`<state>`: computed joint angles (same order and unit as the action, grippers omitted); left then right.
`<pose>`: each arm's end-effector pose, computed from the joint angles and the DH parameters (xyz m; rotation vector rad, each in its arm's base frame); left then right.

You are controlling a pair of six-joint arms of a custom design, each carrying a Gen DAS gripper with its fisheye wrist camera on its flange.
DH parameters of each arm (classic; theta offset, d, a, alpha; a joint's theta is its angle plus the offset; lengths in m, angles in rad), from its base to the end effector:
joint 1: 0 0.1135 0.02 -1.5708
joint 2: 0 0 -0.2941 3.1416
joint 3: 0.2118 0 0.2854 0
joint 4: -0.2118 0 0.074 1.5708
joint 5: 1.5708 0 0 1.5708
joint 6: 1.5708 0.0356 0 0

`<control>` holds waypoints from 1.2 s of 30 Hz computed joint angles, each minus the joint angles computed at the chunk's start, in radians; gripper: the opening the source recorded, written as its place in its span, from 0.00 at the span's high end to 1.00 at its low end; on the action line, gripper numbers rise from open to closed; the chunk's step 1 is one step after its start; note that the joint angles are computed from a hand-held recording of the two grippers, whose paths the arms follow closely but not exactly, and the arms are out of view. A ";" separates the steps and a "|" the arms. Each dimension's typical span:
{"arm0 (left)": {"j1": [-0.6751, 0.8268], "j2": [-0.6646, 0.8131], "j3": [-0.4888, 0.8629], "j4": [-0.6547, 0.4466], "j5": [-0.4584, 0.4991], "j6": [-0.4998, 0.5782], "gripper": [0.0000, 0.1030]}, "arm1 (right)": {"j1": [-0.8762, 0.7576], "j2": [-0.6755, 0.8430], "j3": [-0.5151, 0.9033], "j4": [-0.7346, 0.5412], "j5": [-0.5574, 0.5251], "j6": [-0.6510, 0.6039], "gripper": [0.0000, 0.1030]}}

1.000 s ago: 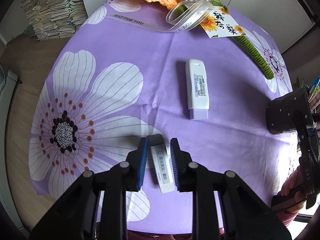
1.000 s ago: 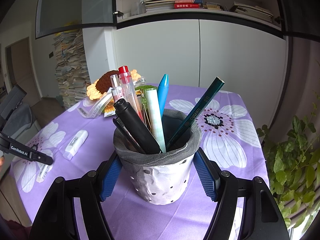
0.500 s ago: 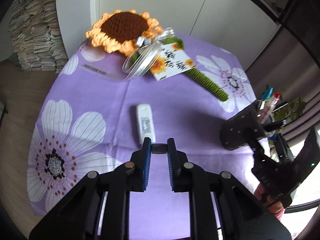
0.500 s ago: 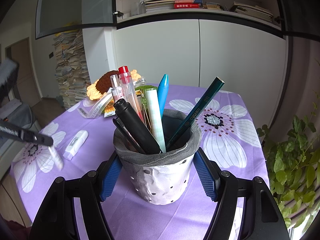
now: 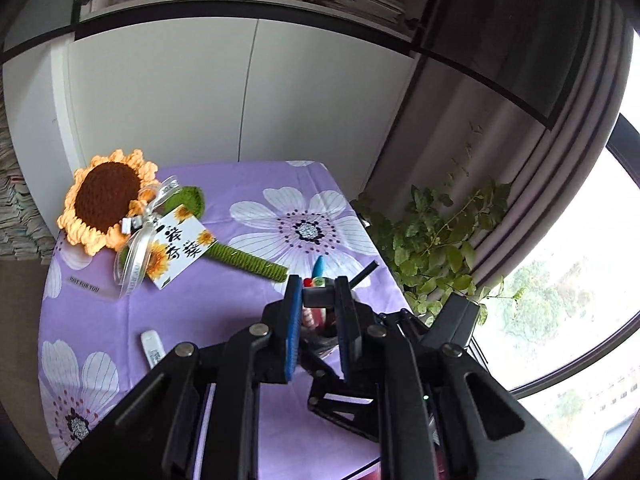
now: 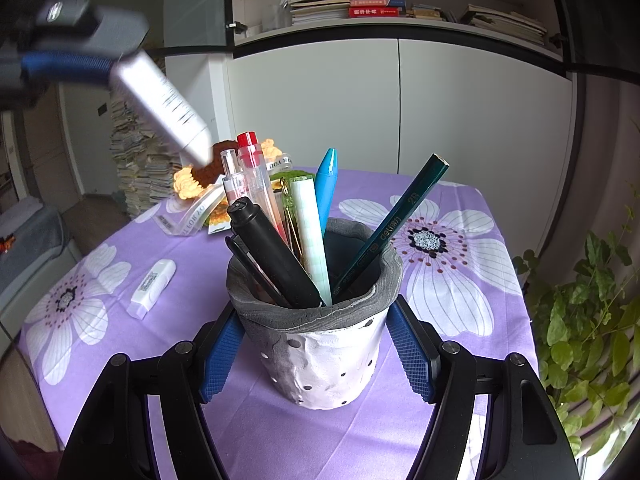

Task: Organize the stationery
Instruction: 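Carry the small white eraser with the left gripper into the holder, then lower the left gripper and grasp the large white eraser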

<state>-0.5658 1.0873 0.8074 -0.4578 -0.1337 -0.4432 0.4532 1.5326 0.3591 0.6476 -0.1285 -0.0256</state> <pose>0.2126 -0.1294 0.2810 0.0738 2.3266 -0.3612 0.2377 0.1208 0.1184 -0.5775 2.0358 0.3913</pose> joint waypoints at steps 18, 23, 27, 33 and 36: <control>-0.010 0.215 0.069 0.013 0.040 0.036 0.86 | 0.002 0.001 0.001 -0.003 0.002 -0.001 0.31; -0.001 0.212 0.068 0.006 0.053 0.029 0.87 | 0.006 0.002 0.000 0.001 0.008 0.000 0.31; 0.003 0.207 0.070 -0.001 0.057 0.029 0.87 | 0.008 0.000 0.000 -0.002 0.010 0.002 0.31; 0.034 0.069 0.030 -0.026 0.038 0.021 0.83 | 0.006 0.005 0.003 -0.001 0.008 0.002 0.31; 0.076 -0.016 -0.004 -0.058 -0.051 0.025 0.56 | 0.006 0.005 0.003 -0.001 0.008 0.002 0.31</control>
